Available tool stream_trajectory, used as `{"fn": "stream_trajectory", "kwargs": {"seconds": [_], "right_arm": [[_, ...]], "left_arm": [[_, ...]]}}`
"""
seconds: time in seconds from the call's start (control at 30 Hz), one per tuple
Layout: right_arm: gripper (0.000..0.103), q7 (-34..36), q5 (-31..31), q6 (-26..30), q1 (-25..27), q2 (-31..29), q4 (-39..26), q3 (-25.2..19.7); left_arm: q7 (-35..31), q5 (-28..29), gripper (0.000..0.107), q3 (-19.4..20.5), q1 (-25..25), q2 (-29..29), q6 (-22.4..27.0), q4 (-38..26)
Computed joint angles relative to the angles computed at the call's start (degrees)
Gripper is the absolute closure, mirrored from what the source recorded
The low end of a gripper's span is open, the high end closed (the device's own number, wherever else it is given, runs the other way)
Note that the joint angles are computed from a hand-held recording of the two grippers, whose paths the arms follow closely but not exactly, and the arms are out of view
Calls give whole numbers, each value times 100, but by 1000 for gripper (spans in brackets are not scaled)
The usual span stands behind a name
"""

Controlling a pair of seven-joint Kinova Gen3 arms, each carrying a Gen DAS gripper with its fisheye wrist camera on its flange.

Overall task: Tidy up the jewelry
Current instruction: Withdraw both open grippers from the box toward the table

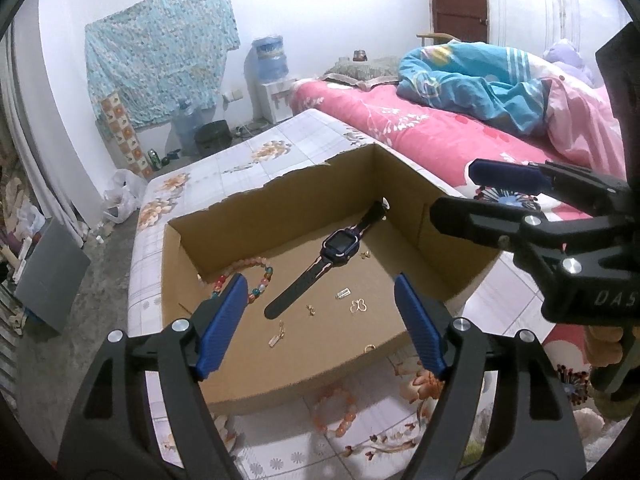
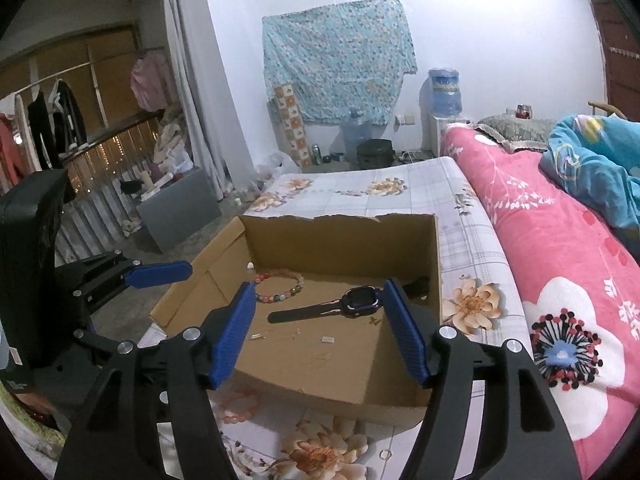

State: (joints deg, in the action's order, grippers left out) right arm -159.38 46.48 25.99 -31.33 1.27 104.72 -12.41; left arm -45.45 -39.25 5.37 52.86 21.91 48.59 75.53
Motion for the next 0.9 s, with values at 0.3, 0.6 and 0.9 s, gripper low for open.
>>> {"fn": "stream_trajectory", "kwargs": {"seconds": [0.3,0.6,0.9], "right_arm": [[38,-570,418,191,-78,-233,193,-277],[38,-994,615,402,-129,-397,404,-580],[38,-1238,236,811,-12,-788,953,-770]], "left_arm": [[540,-374,31,77,179,-336,-6,502],[1198,-706,27,325,204,-627,21,1070],[2061,-975,23,560,161,-876,186,1672]]}}
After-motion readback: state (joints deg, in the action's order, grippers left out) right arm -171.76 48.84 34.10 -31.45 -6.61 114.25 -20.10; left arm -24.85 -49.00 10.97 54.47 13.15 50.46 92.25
